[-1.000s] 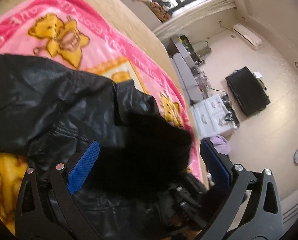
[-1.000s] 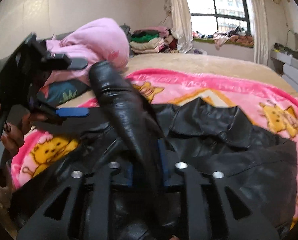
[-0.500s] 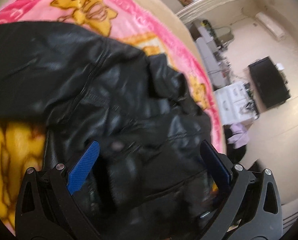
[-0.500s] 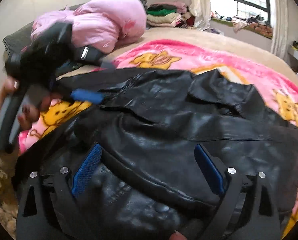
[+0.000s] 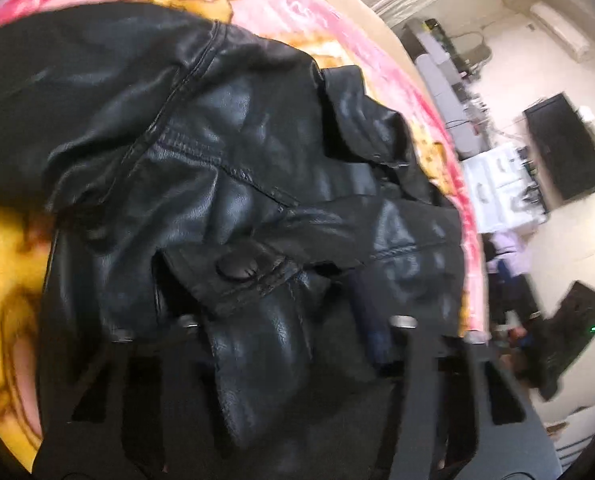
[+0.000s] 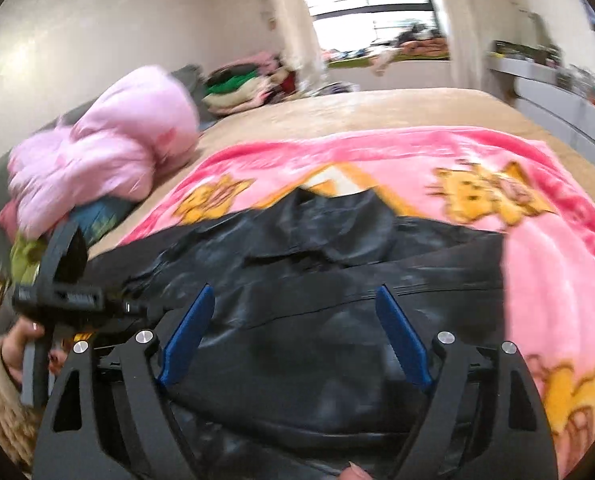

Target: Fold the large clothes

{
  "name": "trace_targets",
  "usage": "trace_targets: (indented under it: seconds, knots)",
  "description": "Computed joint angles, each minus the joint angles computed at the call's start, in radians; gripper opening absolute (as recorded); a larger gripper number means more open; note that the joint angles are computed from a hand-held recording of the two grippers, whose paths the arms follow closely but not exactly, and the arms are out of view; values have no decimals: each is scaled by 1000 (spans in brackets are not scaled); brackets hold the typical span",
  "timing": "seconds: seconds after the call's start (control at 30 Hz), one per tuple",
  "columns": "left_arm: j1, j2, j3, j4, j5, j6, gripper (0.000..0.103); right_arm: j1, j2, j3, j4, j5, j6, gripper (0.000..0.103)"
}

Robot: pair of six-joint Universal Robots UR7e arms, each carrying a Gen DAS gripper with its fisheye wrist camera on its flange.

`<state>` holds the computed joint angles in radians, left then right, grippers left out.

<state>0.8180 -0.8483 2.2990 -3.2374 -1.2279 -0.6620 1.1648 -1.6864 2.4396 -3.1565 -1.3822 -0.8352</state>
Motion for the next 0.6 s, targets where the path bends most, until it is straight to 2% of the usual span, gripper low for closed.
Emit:
trace_targets:
  seconds: [0.03,0.1,0.17,0.2,0.27,0.37,0.43,0.53,0.6]
  knots:
    - [-10,3,-9,11,14,4,15,-14,-10,-6,-1,9,18,77]
    - [-52,-1,-15,5,51,40,5,-52,-37,-20,-9,44,58,71]
    - [-105,-17,-11,-31,76,91,2,-79,-51,-31,-17,66,91,64]
    - [-127,-31,-6,-56,58,117,0,-95,-61,-39,-20,78,107,57]
    - [-187,-64,2,-101,44,192,0,-122,-68,-50,-45,93,138,52]
    - [-279,-94,21,-164,165,315,0,-140,-62,-65,-62,91,167,48]
    - [-282,-100,28,-189,204,349,0,-127,-36,-73,-86,57,176,48]
    - [-245,-84,33,-210,266,395,0,-95,6,-83,-115,-1,159,44]
    - [-213,-60,21,-207,274,409,0,-69,36,-89,-127,-44,145,43]
